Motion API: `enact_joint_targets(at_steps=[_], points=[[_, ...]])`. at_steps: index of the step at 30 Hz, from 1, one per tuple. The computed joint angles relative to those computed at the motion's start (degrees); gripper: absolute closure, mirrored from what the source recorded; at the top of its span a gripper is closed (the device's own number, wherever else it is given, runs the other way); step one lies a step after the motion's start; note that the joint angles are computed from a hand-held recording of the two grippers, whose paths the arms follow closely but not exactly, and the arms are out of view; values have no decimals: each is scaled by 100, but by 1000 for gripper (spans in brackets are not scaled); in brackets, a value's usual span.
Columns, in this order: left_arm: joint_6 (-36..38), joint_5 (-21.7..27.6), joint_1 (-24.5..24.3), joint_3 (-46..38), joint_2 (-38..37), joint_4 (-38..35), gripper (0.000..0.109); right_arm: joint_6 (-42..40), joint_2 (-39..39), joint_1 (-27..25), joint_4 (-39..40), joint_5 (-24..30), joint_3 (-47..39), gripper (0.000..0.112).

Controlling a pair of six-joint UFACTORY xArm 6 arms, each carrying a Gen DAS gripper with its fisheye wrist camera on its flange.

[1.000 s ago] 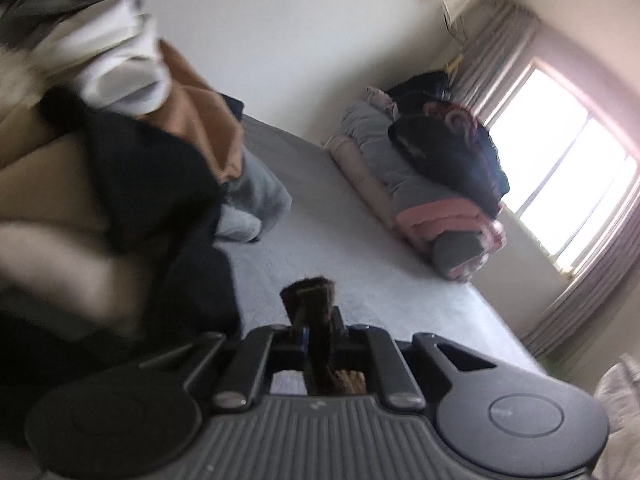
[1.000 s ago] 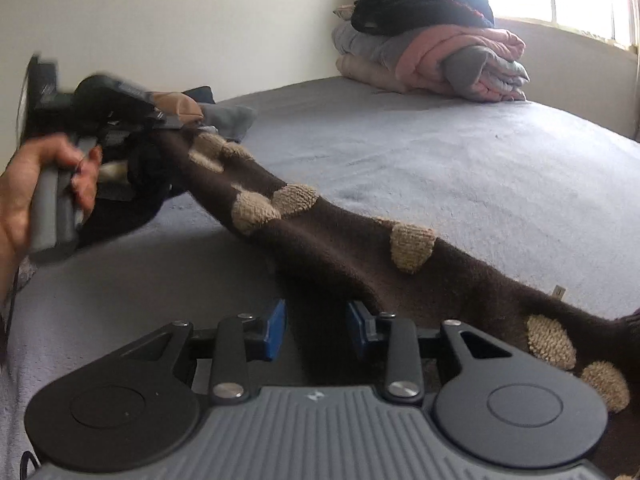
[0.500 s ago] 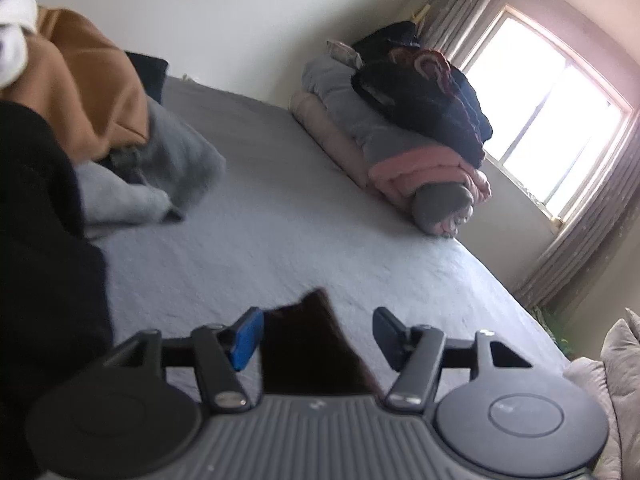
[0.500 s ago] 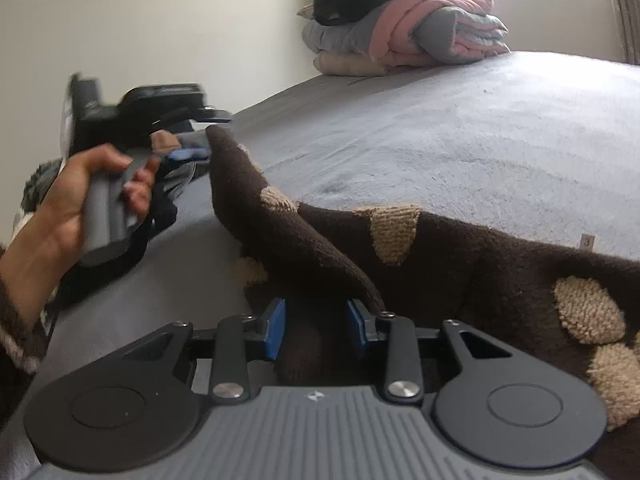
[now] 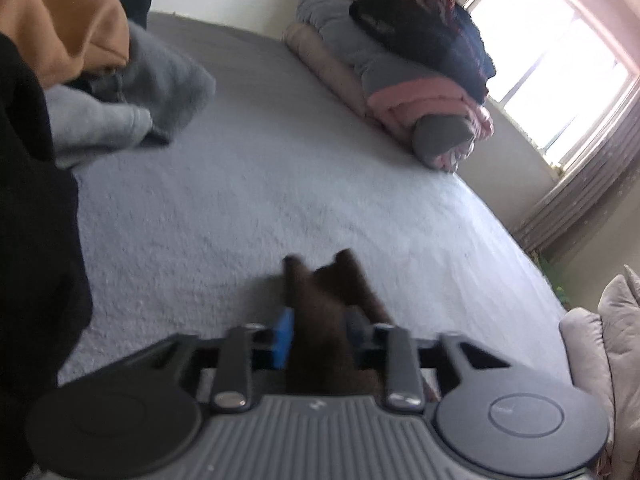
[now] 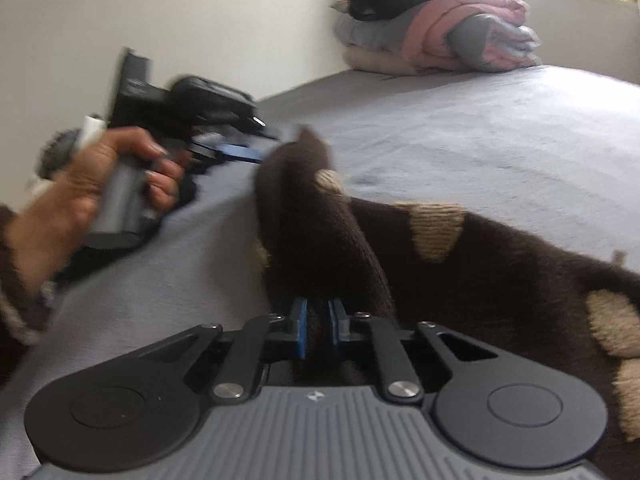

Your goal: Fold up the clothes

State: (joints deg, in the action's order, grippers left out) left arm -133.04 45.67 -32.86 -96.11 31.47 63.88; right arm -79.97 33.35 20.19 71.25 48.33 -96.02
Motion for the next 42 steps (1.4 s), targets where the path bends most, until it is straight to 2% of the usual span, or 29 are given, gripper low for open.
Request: enact_joint_targets(at_steps=[2, 5, 7, 8, 9, 11, 14, 15, 17, 19, 21, 23, 26, 32, 34, 35, 37, 38, 40, 42], points=[[-224, -98, 16, 103, -49, 25, 107, -245, -59, -78, 141, 274, 48, 100], [-422, -97, -47, 309, -213, 173, 104, -694, -128, -230, 297, 806, 94, 100], [-274, 18, -92, 288, -253, 164, 86, -727, -86, -265, 218, 991, 10, 100], [-205, -47, -79, 275, -259, 213, 66, -656, -42, -241, 127, 971, -51, 100], [-108, -98, -60, 208, -229, 219, 53, -588, -9, -212, 24, 930, -93, 100], [307, -116, -30, -62, -73, 51, 52, -477, -6, -132, -226, 743, -65, 100], [887, 97, -7, -611, 302, -282, 56, -440, -12, -97, -303, 669, -71, 99], [1014, 144, 8, -751, 403, -377, 63, -410, 4, -115, -282, 701, -92, 99], [1033, 236, 24, -859, 481, -455, 69, -354, 31, -146, -247, 759, -131, 99], [843, 440, -14, -861, 470, -312, 70, -334, 31, -156, -247, 773, -132, 99], [840, 421, 6, -876, 479, -278, 69, -341, 4, -150, -238, 763, -95, 99], [1348, 338, 76, -1125, 647, -611, 69, -336, -2, -151, -228, 759, -79, 99], [2136, 465, 115, -1710, 1046, -1111, 69, -330, -9, -159, -211, 761, -57, 99], [2840, 748, 160, -2466, 1601, -1609, 70, -322, -39, -168, -183, 760, 0, 98], [3093, 944, 140, -2763, 1787, -1702, 77, -308, -37, -165, -185, 749, -1, 98], [3221, 1048, 125, -2911, 1878, -1742, 90, -305, -38, -163, -186, 738, 1, 98], [3164, 1064, 90, -2882, 1869, -1658, 99, -302, -43, -158, -184, 717, 8, 98], [2879, 991, 61, -2632, 1714, -1482, 104, -314, -51, -159, -175, 713, 18, 98], [1953, 956, -69, -1767, 1128, -872, 105, -358, -69, -167, -146, 713, 38, 98], [985, 1152, -272, -912, 517, -209, 105, -406, -86, -179, -119, 716, 57, 98]])
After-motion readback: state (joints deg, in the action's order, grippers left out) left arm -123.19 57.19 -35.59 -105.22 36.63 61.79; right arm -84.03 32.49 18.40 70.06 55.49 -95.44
